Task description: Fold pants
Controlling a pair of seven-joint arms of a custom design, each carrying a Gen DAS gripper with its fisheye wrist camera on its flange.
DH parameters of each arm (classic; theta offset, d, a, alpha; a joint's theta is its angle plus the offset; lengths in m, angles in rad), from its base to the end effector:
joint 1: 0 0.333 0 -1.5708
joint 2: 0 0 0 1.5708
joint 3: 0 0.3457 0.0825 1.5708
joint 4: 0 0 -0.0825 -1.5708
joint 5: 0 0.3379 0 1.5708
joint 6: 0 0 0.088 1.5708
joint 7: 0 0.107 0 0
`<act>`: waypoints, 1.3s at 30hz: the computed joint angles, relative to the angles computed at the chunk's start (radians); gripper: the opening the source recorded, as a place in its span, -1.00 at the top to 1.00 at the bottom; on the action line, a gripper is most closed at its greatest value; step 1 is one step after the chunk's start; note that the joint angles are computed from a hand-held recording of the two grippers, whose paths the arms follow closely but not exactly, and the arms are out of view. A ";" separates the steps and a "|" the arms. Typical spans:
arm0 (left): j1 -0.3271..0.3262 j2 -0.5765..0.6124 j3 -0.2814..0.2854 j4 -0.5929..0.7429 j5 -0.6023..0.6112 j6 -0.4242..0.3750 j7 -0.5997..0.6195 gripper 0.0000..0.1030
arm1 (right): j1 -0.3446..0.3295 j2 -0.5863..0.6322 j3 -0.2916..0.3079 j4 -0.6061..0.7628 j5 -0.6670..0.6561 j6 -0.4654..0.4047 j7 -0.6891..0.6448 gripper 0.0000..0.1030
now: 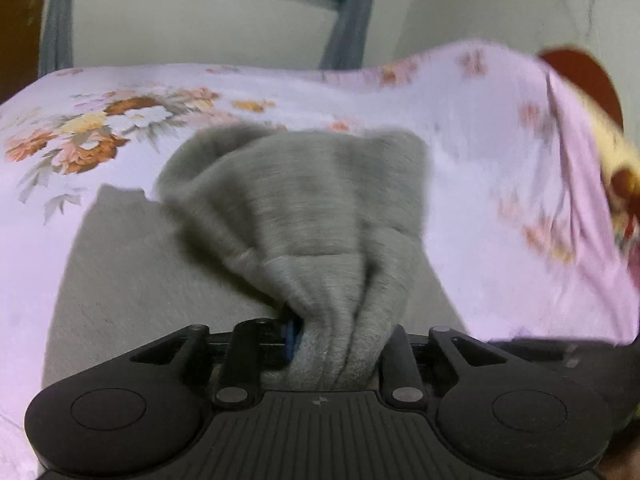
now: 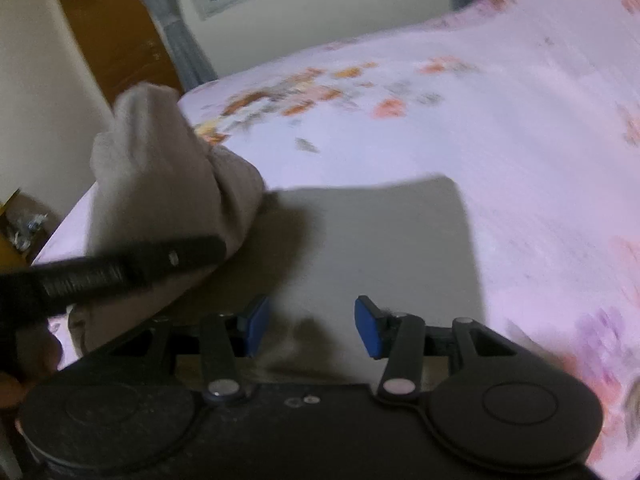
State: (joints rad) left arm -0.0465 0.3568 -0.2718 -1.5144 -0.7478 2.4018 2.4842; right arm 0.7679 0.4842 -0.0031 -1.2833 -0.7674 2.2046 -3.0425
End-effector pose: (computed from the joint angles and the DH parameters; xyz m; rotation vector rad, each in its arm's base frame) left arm 0.6477 -0.1836 0.5685 -1.0896 2.5297 -1.2858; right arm 0.5271 0.4738 0.5651 -1.1496 2.1116 -0.5961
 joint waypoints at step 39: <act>0.041 -0.092 0.085 0.007 0.021 -0.089 -0.045 0.18 | -0.066 -0.150 0.046 -0.276 -0.212 0.273 0.460 -0.34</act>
State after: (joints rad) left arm -0.0059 0.2648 -0.1863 -1.5076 -0.7272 2.3128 2.4394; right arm 0.7016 0.3340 0.0426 -1.5598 -0.9790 2.4779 -2.5822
